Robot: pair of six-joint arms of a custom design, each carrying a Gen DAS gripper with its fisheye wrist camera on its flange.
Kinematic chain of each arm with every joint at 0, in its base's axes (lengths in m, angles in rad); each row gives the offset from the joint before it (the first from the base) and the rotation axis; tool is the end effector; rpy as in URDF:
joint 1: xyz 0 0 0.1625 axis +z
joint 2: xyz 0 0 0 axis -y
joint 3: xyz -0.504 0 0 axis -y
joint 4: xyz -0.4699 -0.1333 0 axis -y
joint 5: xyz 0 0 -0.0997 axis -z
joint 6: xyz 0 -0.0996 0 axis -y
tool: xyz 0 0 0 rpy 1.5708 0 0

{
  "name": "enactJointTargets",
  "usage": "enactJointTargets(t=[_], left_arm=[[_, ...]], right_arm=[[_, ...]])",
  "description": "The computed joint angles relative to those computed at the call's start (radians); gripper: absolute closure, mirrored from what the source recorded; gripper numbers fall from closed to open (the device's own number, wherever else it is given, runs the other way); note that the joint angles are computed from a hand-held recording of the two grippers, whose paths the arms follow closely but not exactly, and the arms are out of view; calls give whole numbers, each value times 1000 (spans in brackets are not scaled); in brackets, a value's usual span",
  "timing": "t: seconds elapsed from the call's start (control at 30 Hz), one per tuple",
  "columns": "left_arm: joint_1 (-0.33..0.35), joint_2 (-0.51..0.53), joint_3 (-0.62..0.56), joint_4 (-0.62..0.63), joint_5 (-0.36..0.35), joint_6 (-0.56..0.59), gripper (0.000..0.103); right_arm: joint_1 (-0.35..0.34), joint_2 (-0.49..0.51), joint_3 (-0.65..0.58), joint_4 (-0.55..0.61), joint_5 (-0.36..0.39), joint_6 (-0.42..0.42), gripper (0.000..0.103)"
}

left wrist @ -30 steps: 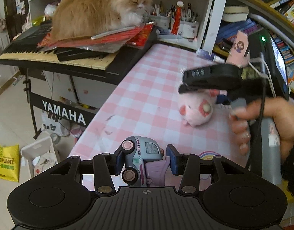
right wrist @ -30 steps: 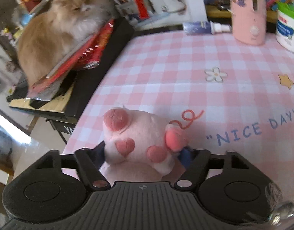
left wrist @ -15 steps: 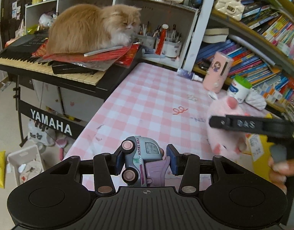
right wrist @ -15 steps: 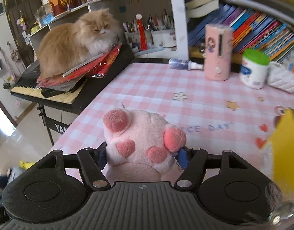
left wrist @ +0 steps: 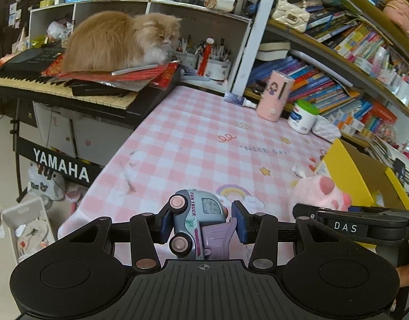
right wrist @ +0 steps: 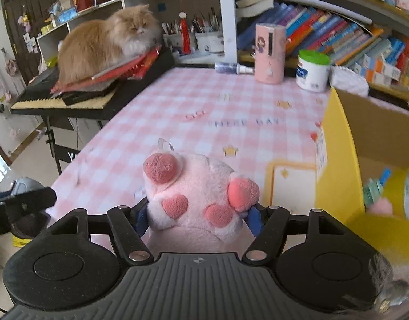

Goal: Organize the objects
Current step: 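Carry the pig plush in the right gripper while the left carries the toy car to the yellow box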

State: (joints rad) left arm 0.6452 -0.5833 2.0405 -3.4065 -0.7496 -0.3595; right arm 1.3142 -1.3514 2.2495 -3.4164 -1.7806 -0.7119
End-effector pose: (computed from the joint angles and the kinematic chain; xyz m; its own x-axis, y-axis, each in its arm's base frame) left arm -0.3487 -0.5205 -0.0530 -0.8470 0.1607 -0.5067 0.4748 0.6574 -0.5852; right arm -0.0281 -0.5507 0.3110 -0.7806 -0.0571 0.6225 -0.4778 0.6965 -0.5353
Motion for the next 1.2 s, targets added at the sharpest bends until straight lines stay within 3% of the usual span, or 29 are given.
enactJointTargets(t=[0.4, 0.6, 1.2], left_arm=[[-67, -51, 134, 0, -63, -55, 59], [-79, -62, 165, 13, -128, -41, 59], [-96, 22, 66, 32, -348, 131, 59]], right_arm=[[-39, -100, 197, -166, -13, 35, 37], [-66, -141, 285, -234, -16, 52, 37], [-205, -294, 400, -350, -45, 153, 37]])
